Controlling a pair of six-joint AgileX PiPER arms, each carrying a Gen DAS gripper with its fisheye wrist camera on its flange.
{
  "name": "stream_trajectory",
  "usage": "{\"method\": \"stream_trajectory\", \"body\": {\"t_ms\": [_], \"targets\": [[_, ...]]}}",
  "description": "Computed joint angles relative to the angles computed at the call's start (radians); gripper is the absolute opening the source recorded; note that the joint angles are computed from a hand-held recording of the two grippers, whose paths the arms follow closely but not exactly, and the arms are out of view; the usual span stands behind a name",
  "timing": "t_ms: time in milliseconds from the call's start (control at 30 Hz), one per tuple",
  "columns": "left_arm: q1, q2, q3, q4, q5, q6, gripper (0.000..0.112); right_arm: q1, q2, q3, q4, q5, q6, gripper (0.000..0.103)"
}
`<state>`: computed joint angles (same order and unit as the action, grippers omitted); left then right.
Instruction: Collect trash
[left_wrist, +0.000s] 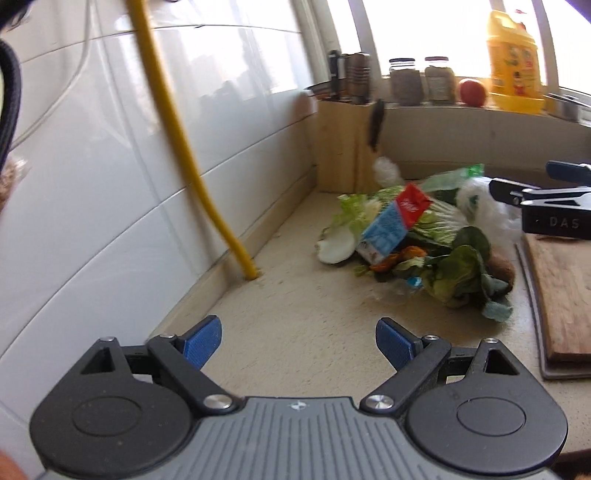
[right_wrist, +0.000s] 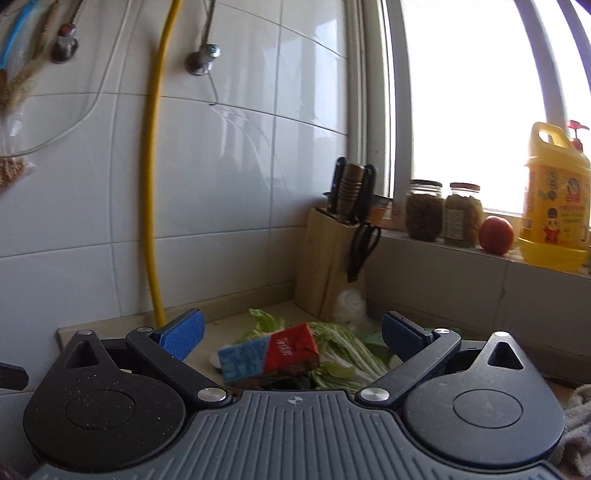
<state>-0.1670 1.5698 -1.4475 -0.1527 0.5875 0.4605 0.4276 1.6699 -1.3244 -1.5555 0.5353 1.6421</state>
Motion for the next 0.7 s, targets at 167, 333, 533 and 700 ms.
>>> {"method": "stream_trajectory", "body": {"t_ms": [167, 333, 533, 700], "targets": [[0.005, 0.045, -0.049, -0.168, 0.003, 0.223, 0.088, 0.032, -0.026, 0.054, 0.026, 0.123, 0.04, 0.103], [-0.016, 0.091, -0.122, -0.181, 0.05, 0.239, 0.088, 0.067, -0.044, 0.082, 0.082, 0.202, 0.051, 0.103], [-0.011, 0.108, -0.134, -0.284, 0.092, 0.333, 0.088, 0.064, -0.07, 0.096, 0.156, 0.228, 0.023, 0.103], [-0.002, 0.122, -0.12, -0.353, 0.103, 0.375, 0.088, 0.09, -0.079, 0.098, 0.194, 0.267, -0.02, 0.103]]}}
